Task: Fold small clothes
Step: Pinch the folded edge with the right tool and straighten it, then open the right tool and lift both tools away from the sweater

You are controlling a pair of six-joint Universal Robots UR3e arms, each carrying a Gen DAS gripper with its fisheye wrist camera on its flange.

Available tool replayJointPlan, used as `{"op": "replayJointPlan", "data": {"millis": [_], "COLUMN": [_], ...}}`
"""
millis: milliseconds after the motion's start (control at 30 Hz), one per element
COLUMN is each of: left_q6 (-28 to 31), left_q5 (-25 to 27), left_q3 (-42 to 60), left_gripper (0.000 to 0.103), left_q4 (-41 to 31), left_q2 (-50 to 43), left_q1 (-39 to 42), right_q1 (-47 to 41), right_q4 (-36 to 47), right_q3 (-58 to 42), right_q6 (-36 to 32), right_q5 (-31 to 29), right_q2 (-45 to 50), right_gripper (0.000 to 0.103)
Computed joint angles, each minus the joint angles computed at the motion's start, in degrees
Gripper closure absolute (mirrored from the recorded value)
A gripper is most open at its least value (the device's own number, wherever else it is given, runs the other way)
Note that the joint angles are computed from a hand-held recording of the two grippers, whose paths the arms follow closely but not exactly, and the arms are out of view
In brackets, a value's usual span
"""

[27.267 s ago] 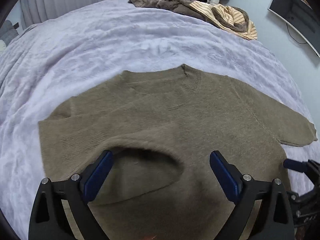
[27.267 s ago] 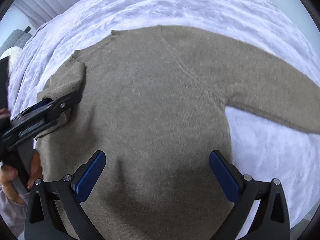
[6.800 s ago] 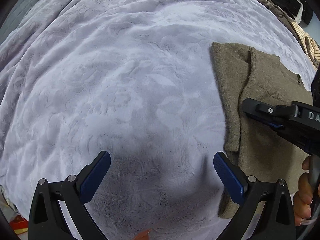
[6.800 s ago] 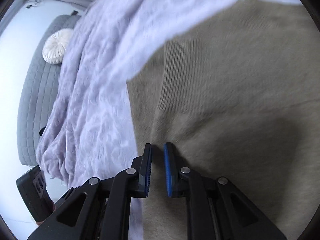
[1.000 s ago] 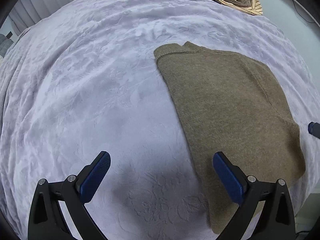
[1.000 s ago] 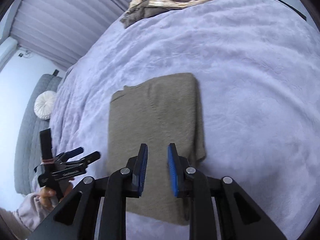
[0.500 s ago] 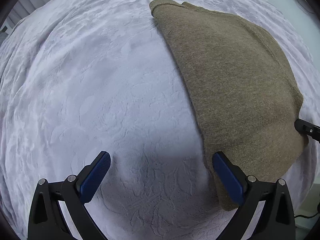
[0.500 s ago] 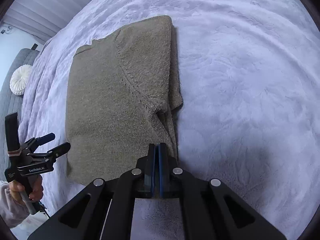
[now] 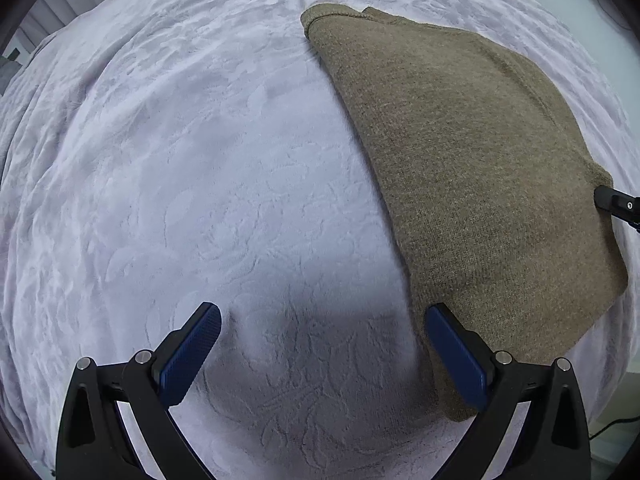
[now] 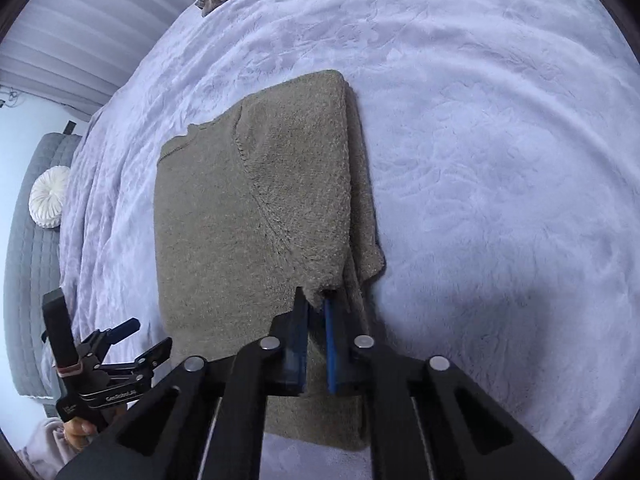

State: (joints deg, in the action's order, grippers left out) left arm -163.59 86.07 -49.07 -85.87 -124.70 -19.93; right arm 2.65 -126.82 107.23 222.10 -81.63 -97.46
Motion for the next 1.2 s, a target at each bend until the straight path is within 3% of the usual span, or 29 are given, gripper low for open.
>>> {"op": "replayJointPlan", "data": {"millis": [333,467,700,1100,1200], "left_q6": [-0.67,-0.7,-0.99,0.98,1.15], "left_q5": [0.92,1.44,1.96,1.26,1.26], "left_q3": [-0.84,-2.17,-4.01,2.93,5.81], "left_gripper": [0.0,0.0,0.0,0.0,0.0], "left_q4": [-1.96,-3.09,-5.16,-14.81,-18.23], "left_q2": [1.0,2.49,6.15,8.56,9.02], "left_q1": [-0.31,-0.14,-0.28,2.23,2.52], "right_q1": [-1.0,-1.16,1.34,7.22,10.12], "right_q4": [-3.16,-2.38,7.58,18.06,19.01], "right_q3": [7.31,8.38,1.62,-6.89,-10.51], "right_q6": [1.76,4.94,7.86,14.28,16.5], "right_q5": [-0.14,0.26,-3.14,-4.07,-4.09], "right_q2": [-2.16,-4.38,-4.82,-4.73,-2.38], "right_gripper": [0.095,0.088,0.083,0.082,0.07]}}
